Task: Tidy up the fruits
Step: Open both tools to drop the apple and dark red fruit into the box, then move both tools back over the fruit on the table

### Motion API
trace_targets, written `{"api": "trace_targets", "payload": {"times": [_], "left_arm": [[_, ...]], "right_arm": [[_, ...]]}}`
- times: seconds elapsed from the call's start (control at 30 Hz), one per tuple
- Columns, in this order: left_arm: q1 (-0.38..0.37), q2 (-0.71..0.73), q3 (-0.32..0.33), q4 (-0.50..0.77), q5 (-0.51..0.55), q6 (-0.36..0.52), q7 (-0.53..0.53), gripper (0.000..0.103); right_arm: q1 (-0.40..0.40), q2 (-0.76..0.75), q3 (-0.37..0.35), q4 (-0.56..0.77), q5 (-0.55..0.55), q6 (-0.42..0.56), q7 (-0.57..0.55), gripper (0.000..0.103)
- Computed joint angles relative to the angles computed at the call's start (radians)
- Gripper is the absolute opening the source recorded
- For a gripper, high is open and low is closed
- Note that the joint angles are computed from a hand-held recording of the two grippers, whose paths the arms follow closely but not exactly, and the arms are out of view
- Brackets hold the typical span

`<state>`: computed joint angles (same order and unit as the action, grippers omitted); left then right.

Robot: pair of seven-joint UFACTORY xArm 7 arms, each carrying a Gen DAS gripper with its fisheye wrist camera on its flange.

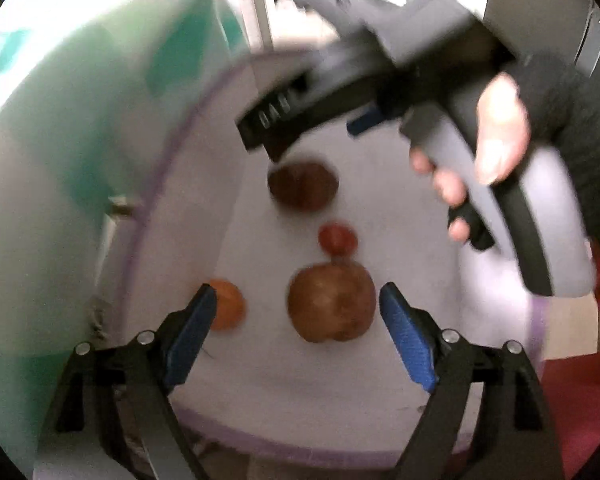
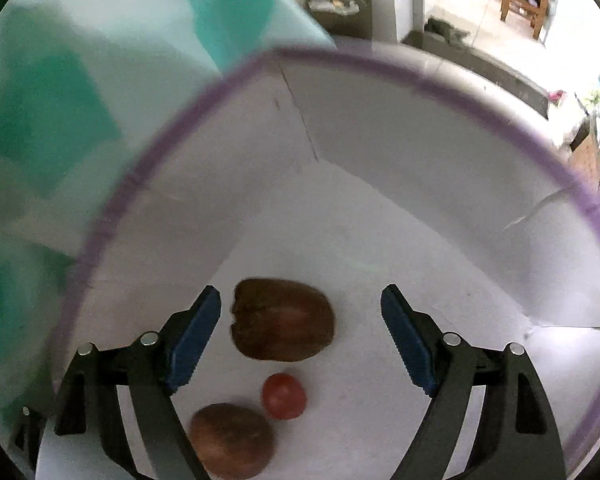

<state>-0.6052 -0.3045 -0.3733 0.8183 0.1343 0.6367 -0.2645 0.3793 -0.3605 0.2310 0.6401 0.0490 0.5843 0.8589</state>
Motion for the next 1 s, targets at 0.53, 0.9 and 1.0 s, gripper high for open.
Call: {"api": "trace_targets", "payload": {"times": [0.53, 0.9, 1.0], "left_arm": [[0.352, -0.776, 0.156, -0.265, 0.039, -0.175, -0.112, 0.101], [0.847, -0.863, 0.482, -0.197, 0.028, 0.054, -0.039, 0.101], [0.953, -0.850, 0.553, -0.212, 0.011, 0.044, -0.049, 0.101]], "right_arm": [[-0.182, -0.196, 0.280, 0.258, -0.408, -0.041, 0.186, 0.088], [-0.105, 0.357, 0.523, 0.769, -0.753, 0.037, 0.205, 0.088], [0.037, 0.602, 0.528, 1.012, -0.888, 0.186, 0.173, 0.088]]}}
